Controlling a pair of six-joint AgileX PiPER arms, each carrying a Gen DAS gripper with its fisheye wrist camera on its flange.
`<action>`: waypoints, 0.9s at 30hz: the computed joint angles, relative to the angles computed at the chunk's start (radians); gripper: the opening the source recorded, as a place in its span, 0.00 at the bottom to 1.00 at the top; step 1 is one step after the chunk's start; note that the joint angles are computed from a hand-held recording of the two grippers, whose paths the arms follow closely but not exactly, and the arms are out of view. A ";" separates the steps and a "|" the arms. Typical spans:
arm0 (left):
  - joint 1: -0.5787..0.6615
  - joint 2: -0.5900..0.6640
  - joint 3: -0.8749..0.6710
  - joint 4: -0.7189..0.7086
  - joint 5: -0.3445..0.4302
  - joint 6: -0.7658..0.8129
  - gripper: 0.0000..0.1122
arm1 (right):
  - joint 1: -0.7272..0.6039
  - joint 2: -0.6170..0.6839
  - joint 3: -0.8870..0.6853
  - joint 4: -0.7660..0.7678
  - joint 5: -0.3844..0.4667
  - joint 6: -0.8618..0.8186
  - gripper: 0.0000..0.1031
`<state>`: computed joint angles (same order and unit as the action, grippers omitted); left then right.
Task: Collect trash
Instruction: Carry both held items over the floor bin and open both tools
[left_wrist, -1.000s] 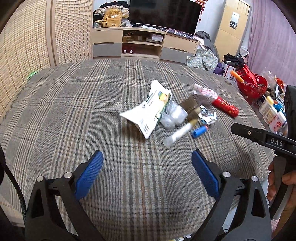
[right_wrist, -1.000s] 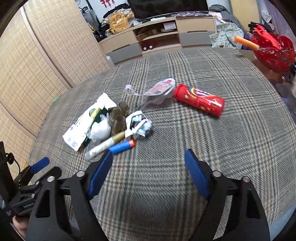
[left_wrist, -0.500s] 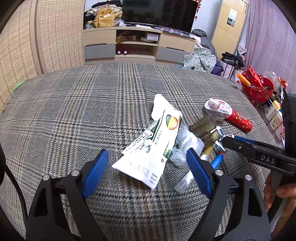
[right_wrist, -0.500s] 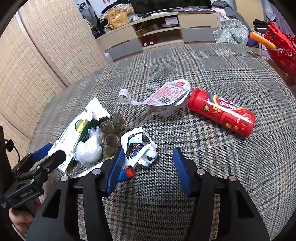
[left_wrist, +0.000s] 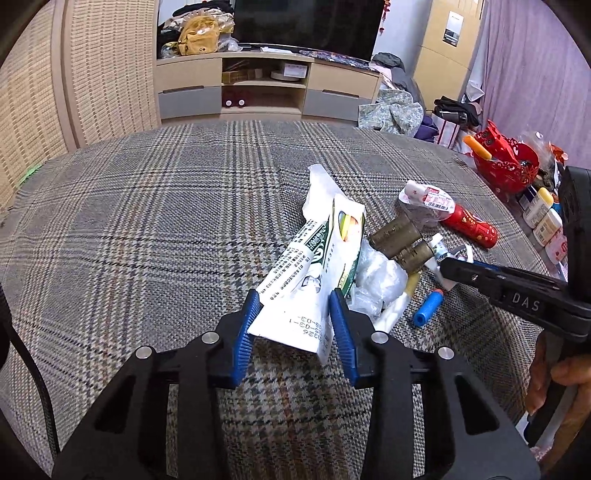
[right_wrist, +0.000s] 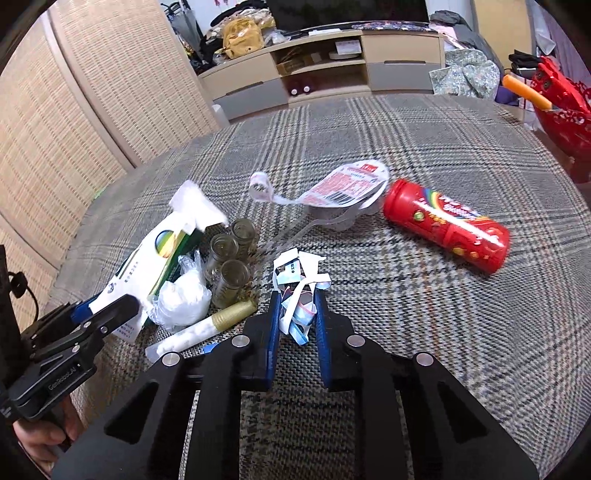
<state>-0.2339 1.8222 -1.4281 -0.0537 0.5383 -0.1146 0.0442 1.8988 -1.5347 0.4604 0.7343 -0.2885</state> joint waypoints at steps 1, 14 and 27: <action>-0.001 -0.016 0.013 0.014 -0.003 -0.014 0.32 | -0.006 -0.011 0.004 0.003 0.000 -0.001 0.18; -0.171 -0.365 0.175 0.325 0.105 -0.356 0.32 | -0.066 -0.374 0.215 -0.002 0.056 -0.072 0.18; -0.666 -0.693 0.381 0.686 0.398 -0.900 0.32 | -0.291 -0.811 0.525 0.112 0.260 -0.309 0.19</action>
